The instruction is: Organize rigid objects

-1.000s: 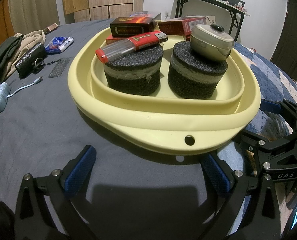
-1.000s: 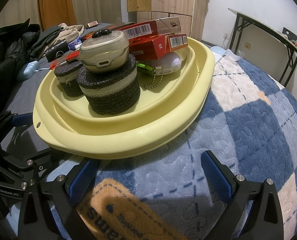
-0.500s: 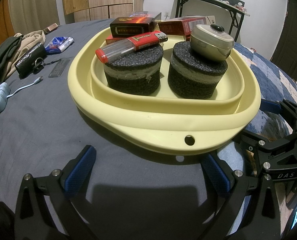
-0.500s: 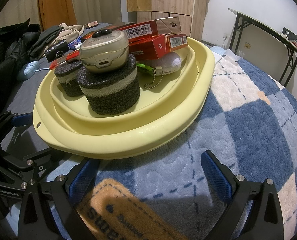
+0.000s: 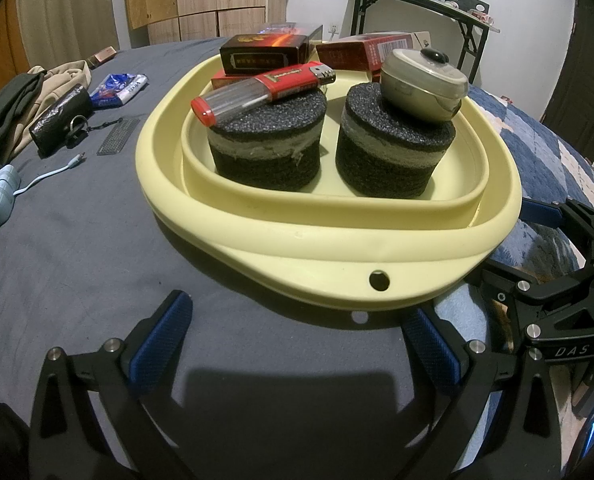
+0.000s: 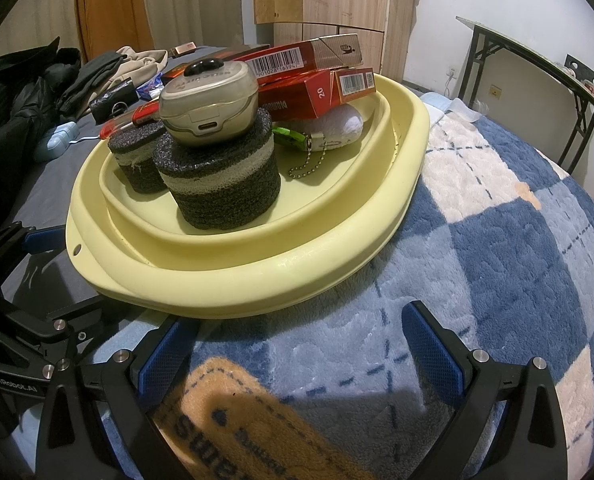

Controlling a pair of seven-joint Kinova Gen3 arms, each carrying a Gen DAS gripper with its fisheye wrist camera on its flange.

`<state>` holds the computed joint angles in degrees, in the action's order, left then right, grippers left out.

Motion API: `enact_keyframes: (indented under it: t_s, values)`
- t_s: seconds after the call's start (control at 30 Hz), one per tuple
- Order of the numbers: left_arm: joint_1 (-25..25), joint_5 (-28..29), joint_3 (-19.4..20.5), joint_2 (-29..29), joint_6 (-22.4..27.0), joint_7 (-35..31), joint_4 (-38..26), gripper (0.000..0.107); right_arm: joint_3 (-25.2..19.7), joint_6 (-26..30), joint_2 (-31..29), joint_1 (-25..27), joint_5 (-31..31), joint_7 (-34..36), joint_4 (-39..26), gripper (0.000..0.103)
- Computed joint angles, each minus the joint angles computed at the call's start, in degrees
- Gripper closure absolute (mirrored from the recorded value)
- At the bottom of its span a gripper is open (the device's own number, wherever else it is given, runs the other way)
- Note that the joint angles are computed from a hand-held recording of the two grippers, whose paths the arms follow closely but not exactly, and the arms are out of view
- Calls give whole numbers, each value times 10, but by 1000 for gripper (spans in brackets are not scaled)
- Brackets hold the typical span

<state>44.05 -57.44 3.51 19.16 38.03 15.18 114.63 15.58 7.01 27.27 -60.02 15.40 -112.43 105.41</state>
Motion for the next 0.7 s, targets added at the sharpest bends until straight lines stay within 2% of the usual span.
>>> enact_keyframes:
  t_s: [0.7]
  values:
    - [2, -4, 0, 1, -1, 12, 0, 4, -2, 0, -1, 2, -2, 3, 0, 0]
